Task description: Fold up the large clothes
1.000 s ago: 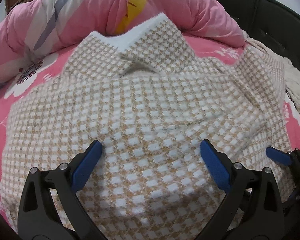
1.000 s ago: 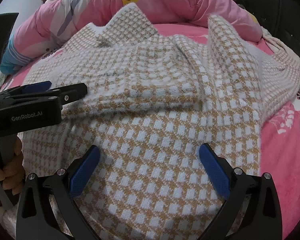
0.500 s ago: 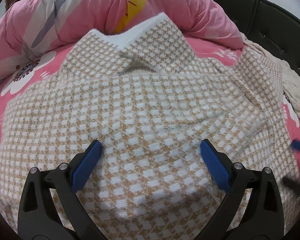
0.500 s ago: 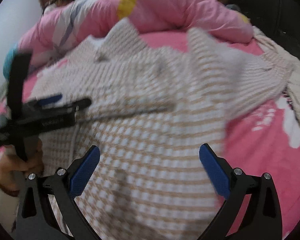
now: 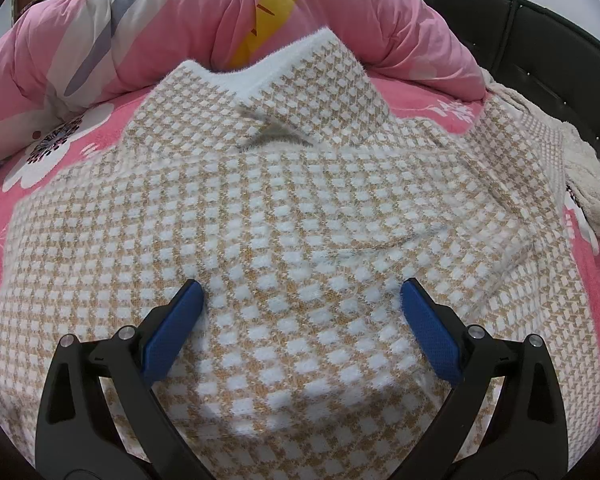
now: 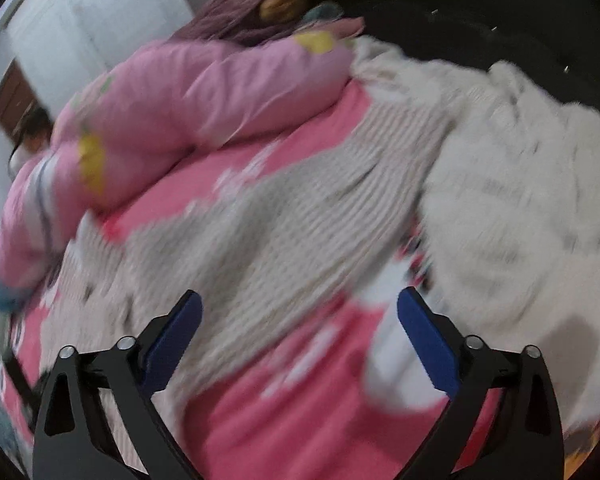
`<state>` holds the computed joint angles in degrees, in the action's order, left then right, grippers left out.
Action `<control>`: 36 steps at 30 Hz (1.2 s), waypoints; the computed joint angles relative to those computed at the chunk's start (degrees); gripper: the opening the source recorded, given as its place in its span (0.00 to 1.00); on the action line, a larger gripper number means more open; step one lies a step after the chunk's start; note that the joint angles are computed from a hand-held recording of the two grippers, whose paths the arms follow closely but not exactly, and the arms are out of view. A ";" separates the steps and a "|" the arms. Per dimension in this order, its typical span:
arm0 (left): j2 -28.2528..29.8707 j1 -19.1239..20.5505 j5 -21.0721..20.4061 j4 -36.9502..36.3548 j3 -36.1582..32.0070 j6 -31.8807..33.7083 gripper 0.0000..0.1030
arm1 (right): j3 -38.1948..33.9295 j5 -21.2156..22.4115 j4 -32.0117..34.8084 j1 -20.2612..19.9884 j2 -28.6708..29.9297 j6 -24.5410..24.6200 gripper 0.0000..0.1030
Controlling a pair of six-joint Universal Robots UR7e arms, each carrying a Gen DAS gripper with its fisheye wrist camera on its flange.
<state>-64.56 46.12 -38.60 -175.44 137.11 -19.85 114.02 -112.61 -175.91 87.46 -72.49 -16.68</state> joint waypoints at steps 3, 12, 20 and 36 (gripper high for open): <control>0.02 -0.05 0.10 0.19 -0.04 -0.11 0.93 | -6.22 0.32 2.61 -1.35 2.04 2.53 0.81; 0.08 -0.10 0.19 -0.09 0.05 0.00 0.93 | -16.96 2.32 5.99 -5.69 6.79 10.05 0.51; 0.12 -0.12 0.16 -0.44 0.19 0.12 0.93 | -20.69 0.77 7.84 -7.73 10.07 13.25 0.37; 0.15 -0.13 0.21 -1.42 0.39 0.50 0.93 | -10.99 -1.30 1.96 0.73 1.66 4.12 0.14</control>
<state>-64.41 46.00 -38.39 -176.85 137.51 -19.35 103.04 -113.90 -173.95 88.18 -70.82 -12.56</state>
